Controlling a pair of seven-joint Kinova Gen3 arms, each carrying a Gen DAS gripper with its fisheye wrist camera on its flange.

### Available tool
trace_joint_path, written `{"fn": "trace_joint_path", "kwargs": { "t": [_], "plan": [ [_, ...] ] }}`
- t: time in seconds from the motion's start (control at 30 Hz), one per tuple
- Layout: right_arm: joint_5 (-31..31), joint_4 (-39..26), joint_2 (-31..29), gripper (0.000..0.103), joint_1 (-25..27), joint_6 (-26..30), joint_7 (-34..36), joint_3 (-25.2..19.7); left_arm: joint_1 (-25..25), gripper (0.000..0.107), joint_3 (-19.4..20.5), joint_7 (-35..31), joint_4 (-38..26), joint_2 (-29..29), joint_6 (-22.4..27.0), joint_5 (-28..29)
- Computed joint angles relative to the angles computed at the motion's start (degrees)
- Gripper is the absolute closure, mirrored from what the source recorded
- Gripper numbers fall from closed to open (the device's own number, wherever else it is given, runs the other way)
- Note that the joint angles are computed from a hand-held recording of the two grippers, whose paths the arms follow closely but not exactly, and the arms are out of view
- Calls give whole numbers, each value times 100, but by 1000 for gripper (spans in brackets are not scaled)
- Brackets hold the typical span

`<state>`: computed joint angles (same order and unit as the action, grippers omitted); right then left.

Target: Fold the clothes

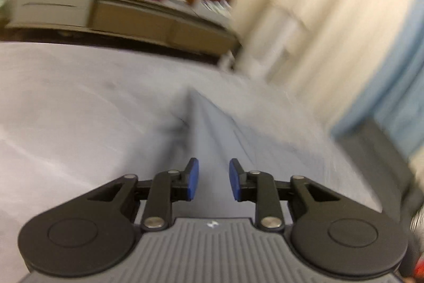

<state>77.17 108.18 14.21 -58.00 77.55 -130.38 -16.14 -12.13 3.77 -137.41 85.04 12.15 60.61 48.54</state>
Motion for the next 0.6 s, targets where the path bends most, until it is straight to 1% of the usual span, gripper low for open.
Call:
{"fn": "trace_joint_path", "kwargs": {
  "t": [0.03,0.07,0.1,0.13,0.17,0.2,0.23,0.27,0.33,0.37,0.4,0.43,0.47,0.5,0.53,0.57,0.6],
  "plan": [
    [-60,-26,-77,78,71,11,-122,-111,232,81,-62,70,57,-1,-166,-233],
    [-198,27,-261,74,224,-72,-310,-328,368,81,-106,234,50,17,-287,-466],
    [-356,84,-526,73,437,-248,-543,-565,397,81,-87,351,60,36,-393,-606],
    [-576,35,-792,73,702,-474,-776,-702,320,82,-4,438,43,61,-416,-669],
    [-809,-67,-1057,70,956,-607,-1009,-858,278,82,-3,501,-5,90,-367,-666],
    [-1042,-165,-1323,70,1130,-758,-1242,-908,238,82,11,514,-24,107,-328,-649],
    [-1275,-211,-1573,70,1233,-978,-1475,-851,233,82,31,481,5,91,-360,-664],
    [-1478,-151,-1718,70,1267,-1113,-1708,-691,252,82,47,436,58,60,-437,-704],
    [-1748,-123,-1791,70,1211,-1164,-2028,-299,307,81,59,406,146,-2,-580,-804],
    [-1981,-131,-1854,70,1243,-1237,-2059,-114,316,73,47,462,151,6,-593,-842],
    [-2214,-32,-1887,72,1273,-1328,-2175,18,305,68,34,522,146,37,-575,-857],
    [-2441,133,-1973,75,1408,-1512,-2272,77,291,62,24,583,140,69,-557,-873],
    [-2575,268,-2157,75,1507,-1649,-2343,29,253,60,28,581,141,93,-528,-842],
    [-2634,324,-2235,75,1678,-1692,-2321,-110,200,60,39,537,146,113,-488,-782],
    [-2747,330,-2299,75,1744,-1687,-2245,-144,186,60,43,537,138,114,-465,-785],
    [-2953,279,-2360,74,1825,-1775,-2077,-73,197,60,45,564,121,103,-451,-826],
    [-3186,220,-2426,74,1808,-1859,-1868,105,196,60,43,595,79,96,-393,-867]
  ]
}}
